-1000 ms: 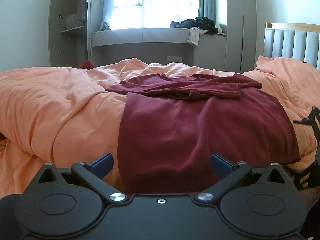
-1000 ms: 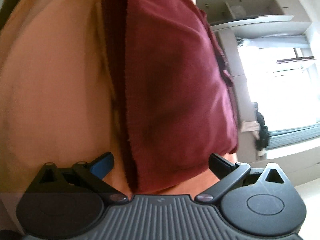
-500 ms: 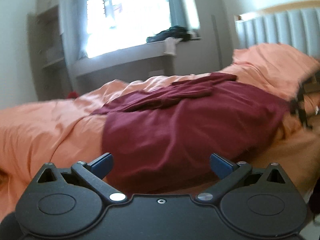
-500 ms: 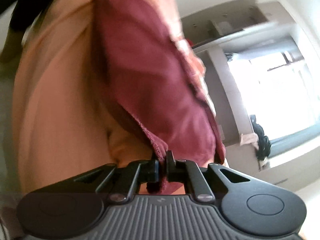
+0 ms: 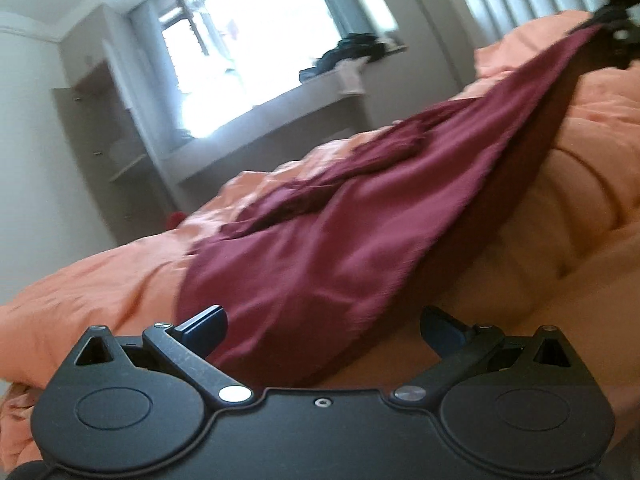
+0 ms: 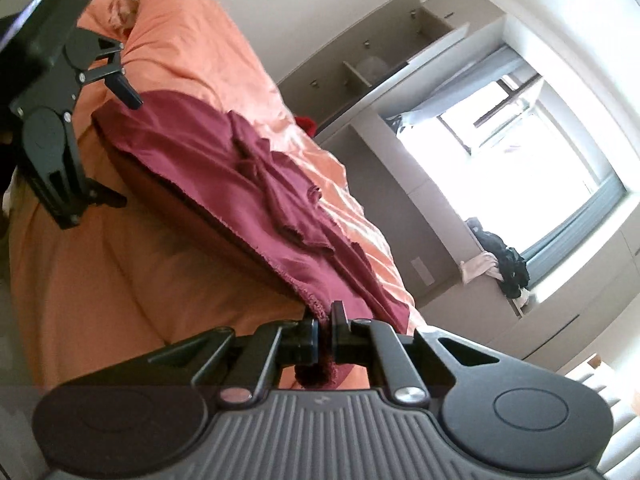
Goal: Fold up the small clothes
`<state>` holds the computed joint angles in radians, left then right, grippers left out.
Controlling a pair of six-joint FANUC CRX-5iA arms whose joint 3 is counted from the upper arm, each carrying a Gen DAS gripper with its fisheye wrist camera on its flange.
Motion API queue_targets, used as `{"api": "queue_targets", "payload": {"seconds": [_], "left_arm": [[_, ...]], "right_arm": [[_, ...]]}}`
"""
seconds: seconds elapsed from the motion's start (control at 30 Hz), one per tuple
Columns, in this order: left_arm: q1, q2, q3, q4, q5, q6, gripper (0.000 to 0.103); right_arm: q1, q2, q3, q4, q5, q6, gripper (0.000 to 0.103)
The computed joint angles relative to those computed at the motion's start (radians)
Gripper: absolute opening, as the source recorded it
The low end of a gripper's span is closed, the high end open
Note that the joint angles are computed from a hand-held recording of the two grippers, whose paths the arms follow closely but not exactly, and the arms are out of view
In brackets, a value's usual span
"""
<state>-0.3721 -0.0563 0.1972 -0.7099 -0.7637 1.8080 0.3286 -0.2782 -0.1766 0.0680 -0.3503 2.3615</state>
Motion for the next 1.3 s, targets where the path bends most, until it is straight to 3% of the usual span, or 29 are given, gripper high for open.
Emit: {"api": "queue_targets", "payload": {"seconds": [0.07,0.23,0.4,0.53,0.67,0.9,0.97,1.17,1.3], "left_arm": [[-0.008,-0.002,0.007,-0.040,-0.026,0.029,0.102],[0.032,-0.050,-0.054,0.088,0.039,-0.042,0.102],[-0.025,-0.009,-0.019,0.061,0.066,0.023,0.102],[-0.133,0.067,0.081,-0.150,-0.017,0.210,0.102],[-0.158,0.081,0.114,-0.225,-0.043,0.340,0.097],[-0.235,0.034,0.056,-0.426,-0.139,0.416,0.089],[-0.234,0.028,0.048,-0.434,-0.184,0.401,0.087],[-0.139,0.010,0.063,-0.292,-0.281,0.398,0.077],[-0.144,-0.021,0.040,-0.338,-0.285,0.454,0.077]], "right_arm": [[-0.010,-0.007,0.011,-0.045,-0.008,0.013,0.005],[-0.036,-0.008,0.069,-0.174,-0.054,0.077,0.005],[-0.077,0.008,0.165,-0.320,-0.149,0.155,0.005],[-0.091,0.007,0.190,-0.346,-0.175,0.162,0.005],[-0.097,-0.002,0.184,-0.349,-0.185,0.158,0.005],[-0.107,-0.015,0.173,-0.366,-0.173,0.139,0.005],[-0.109,-0.017,0.174,-0.377,-0.167,0.148,0.005],[-0.119,-0.013,0.186,-0.402,-0.159,0.156,0.005],[-0.119,-0.012,0.189,-0.396,-0.161,0.154,0.005]]}}
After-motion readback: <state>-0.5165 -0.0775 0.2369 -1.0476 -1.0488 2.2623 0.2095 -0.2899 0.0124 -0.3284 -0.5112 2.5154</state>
